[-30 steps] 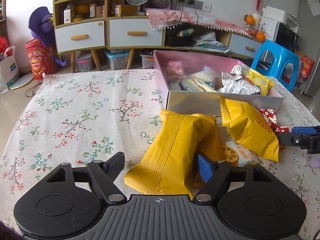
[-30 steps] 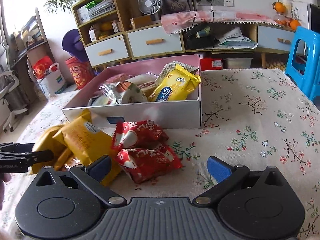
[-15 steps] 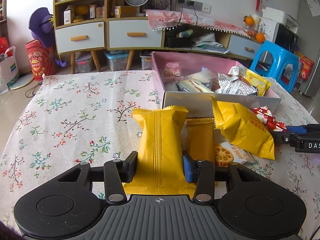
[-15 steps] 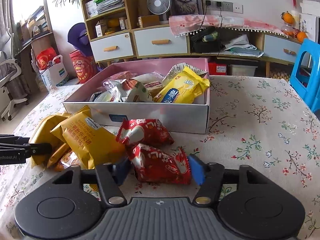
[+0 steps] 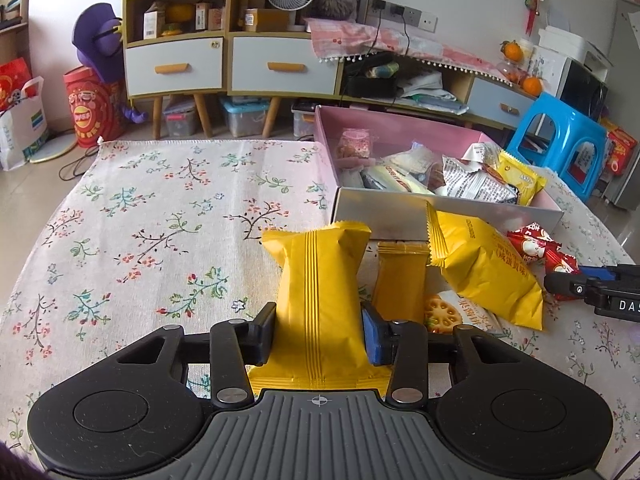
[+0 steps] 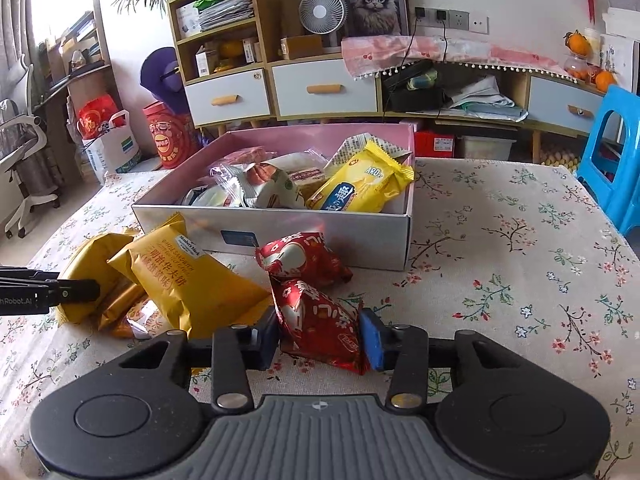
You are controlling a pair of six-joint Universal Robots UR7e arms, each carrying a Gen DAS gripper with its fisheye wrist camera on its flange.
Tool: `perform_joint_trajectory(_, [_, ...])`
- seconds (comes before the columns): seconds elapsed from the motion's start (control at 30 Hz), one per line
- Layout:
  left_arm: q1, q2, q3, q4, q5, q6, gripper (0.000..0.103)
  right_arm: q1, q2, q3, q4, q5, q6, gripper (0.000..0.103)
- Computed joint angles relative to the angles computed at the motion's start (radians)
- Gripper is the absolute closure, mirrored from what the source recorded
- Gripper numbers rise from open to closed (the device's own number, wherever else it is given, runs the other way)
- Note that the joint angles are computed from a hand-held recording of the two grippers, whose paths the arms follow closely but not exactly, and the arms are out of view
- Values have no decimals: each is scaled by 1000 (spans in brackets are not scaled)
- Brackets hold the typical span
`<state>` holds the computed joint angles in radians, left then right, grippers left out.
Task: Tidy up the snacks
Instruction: 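Grasp the yellow pillow packet with the left gripper while the right grasps a red-white candy packet, then lift both held snacks and carry them toward the pink box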
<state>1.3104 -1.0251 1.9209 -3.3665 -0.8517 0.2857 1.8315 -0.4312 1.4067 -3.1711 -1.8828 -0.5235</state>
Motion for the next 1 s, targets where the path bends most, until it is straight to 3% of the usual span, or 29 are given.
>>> perform_joint_trajectory(0.63, [-13, -31, 7, -42, -23, -18, 68, 1, -41, 35, -22, 63, 21, 73])
perform_joint_trajectory(0.73, [-16, -34, 7, -50, -23, -20, 74, 2, -46, 36, -27, 67, 33, 73])
perform_joint_trajectory(0.77, [-17, -35, 6, -46, -23, -24, 92, 3, -47, 35, -28, 68, 39, 73])
perform_joint_trajectory(0.8, [-17, -39, 2, -25, -19, -38, 94, 4, -48, 34, -28, 69, 45, 73])
perform_joint_trajectory(0.93, [-10, -50, -9, 53, -16, -54, 92, 7, -49, 32, -24, 74, 56, 73])
perform_joint_trajectory(1.0, [-12, -39, -7, 13, 3, -26, 81, 9, -47, 30, -19, 74, 57, 73])
